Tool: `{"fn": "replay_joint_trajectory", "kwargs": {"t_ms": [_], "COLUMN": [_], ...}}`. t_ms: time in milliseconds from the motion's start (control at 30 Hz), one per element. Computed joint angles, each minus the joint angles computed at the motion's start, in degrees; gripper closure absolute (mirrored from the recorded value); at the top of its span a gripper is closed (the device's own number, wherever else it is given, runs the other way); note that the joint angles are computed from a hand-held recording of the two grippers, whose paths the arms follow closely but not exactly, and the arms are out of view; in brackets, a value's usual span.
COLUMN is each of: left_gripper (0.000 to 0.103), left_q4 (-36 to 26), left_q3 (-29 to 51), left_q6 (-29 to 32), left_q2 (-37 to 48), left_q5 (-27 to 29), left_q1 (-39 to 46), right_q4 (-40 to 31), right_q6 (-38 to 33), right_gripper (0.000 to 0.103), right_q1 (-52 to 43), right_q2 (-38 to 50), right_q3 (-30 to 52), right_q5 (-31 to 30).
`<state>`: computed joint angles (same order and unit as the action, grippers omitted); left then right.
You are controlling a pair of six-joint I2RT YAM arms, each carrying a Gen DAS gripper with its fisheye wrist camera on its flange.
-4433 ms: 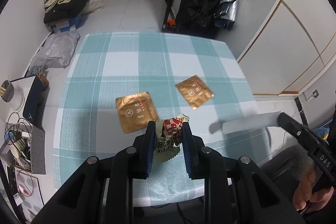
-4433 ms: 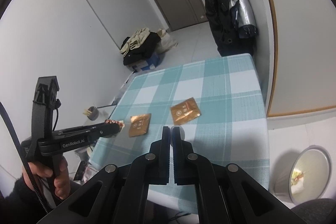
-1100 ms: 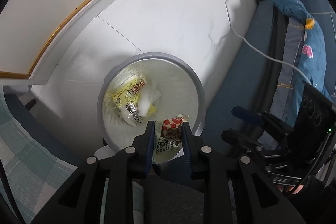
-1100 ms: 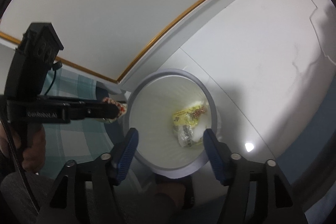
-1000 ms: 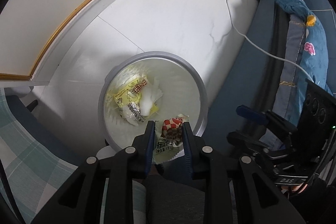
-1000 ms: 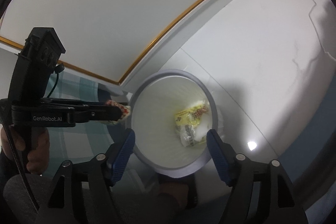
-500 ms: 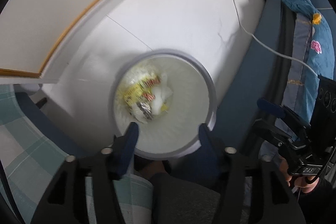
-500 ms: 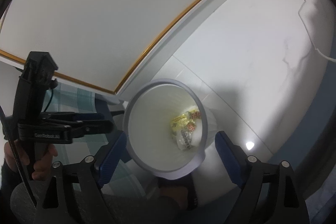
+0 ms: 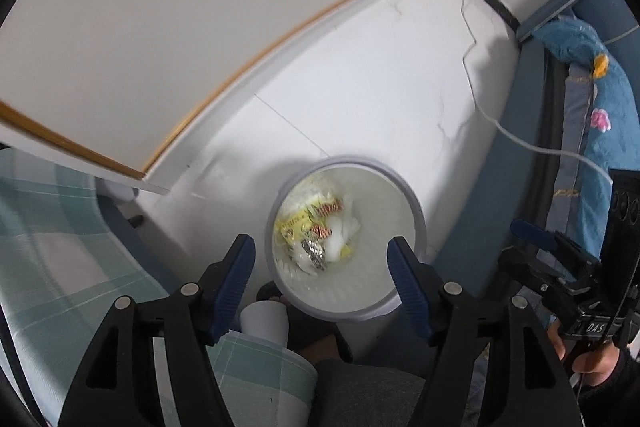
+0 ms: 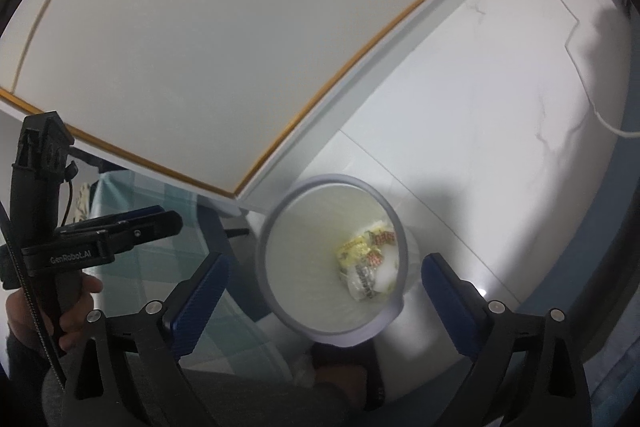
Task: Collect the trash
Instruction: 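Return both tools over the table toward the orange packets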
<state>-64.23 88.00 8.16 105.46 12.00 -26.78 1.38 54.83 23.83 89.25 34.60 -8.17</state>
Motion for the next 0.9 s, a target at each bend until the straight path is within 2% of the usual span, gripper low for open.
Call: {"fn": "replay_joint_trajectory", "kwargs": {"t_ms": [133, 233, 433, 533, 633, 767, 900], "left_gripper": [0.037, 0.029, 0.029, 0.028, 0.028, 0.021, 0.020], "left_q4": [2.0, 3.2, 5.5, 7.1, 8.0, 9.2, 9.9], "left_q3": [-1.9, -3.3, -6.2, -8.0, -9.3, -10.5, -12.0], "left_q6": [-1.2, -3.5, -5.8, -6.3, -8.0, -8.2, -6.6], "left_q2": [-4.5, -8.2, -16.0, -20.8, -24.5, -29.2, -34.0], "left_q5": [-1.3, -2.5, -1.6, -4.3, -6.0, -5.5, -2.4], "left_q1": [0.7, 2.1, 7.5, 10.5, 13.7, 20.2, 28.4], "right_q4": [-1.8, -5.2, -8.3, -11.7, -12.9, -13.7, -15.0], "right_q6": [-1.2, -2.3, -2.0, -2.4, -3.2, -4.2, -5.9], "right_gripper": [0.004, 0.004, 0.004, 0.004, 0.004, 0.004, 0.004], "right_q1": [0.9, 3.2, 7.1, 10.6, 13.0, 16.8, 21.0], "right_q2": [-3.6, -6.4, -10.1, -10.5, -10.5, -9.5, -5.8], "right_q3": [1.0, 2.7, 6.7, 10.9, 14.2, 19.3, 26.2], "right_q5": [0.2, 3.8, 7.0, 11.9, 13.8, 16.1, 18.3]}}
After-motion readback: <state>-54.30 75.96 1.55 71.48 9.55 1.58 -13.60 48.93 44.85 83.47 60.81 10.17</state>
